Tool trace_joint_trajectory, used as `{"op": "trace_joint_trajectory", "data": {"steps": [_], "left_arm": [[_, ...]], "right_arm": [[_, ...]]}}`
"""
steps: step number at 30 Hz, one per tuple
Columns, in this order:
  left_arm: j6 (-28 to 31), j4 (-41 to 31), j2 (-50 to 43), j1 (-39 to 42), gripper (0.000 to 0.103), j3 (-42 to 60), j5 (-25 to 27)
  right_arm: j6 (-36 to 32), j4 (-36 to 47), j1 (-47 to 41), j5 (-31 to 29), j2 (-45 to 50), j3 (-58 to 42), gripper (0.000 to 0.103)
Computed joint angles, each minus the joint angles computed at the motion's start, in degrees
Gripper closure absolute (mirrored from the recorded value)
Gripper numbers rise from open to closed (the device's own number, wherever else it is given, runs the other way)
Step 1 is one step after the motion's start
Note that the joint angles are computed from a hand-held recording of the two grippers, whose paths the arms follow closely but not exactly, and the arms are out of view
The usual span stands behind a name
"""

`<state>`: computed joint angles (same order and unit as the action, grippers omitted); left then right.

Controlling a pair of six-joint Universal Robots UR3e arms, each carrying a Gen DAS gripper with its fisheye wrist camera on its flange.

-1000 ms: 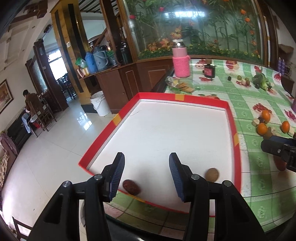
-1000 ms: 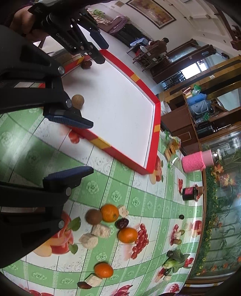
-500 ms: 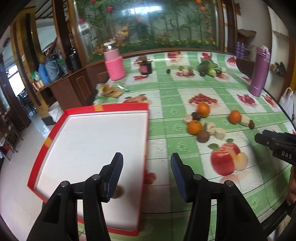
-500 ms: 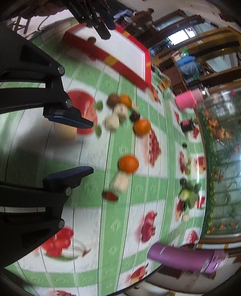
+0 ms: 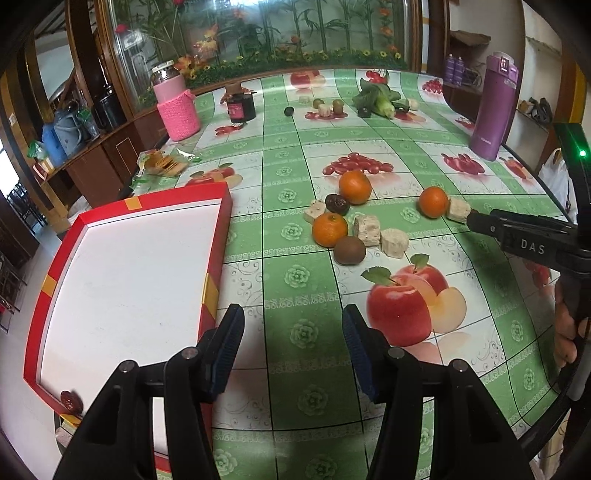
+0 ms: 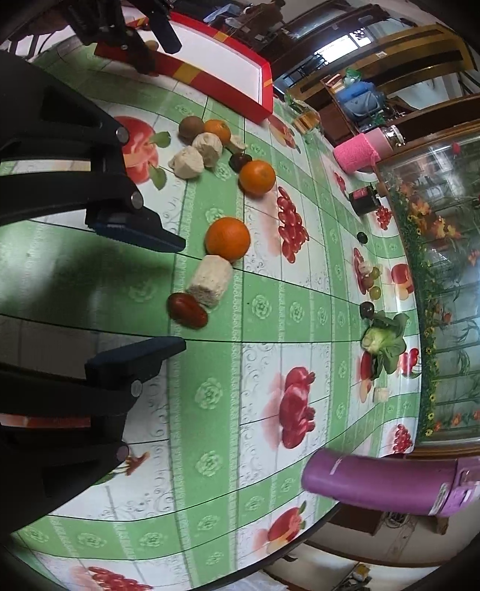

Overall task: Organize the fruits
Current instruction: 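Move both open tools back over the fruits on the tablecloth, then grasp a dark red date with the right tool while the left tool grasps a brown kiwi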

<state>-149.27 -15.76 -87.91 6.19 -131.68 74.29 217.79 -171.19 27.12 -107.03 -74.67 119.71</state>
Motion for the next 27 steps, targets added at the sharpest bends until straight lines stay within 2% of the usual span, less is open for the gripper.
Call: {"op": "trace_joint_trajectory", "data": {"steps": [3, 7, 16, 22, 25, 27], "left_arm": [[-0.08, -0.87, -0.6, -0.3, 0.048, 0.79, -0.05], [-1.29, -2.38, -3.97, -2.43, 0.048, 4.06, 0.5], [-5.27, -4.52, -14.19, -7.59, 0.048, 14.45, 2.05], [-7.56, -6.24, -20.4, -10.6, 0.048, 20.92, 3.2], [-8.0, -6.34, -21.82, -10.7, 0.048, 21.97, 1.61], [-7.93, -5.19, -21.72, -10.55, 0.052, 21.27, 1.11]], "right_arm": [[-0.1, 0.48, -0.14, -1.17, 1.0, -0.69, 0.054], [0.48, -1.75, -1.6, 0.7, -0.4, 2.76, 0.054], [0.46, -1.27, -1.11, -2.64, 1.84, 1.21, 0.055], [-0.32, -0.34, -1.01, -4.09, 3.46, -0.85, 0.062], [-0.98, -0.59, -1.46, -3.67, 3.95, -1.41, 0.064], [-1.32, -0.8, -1.76, -3.41, 4.16, -1.55, 0.071]]}}
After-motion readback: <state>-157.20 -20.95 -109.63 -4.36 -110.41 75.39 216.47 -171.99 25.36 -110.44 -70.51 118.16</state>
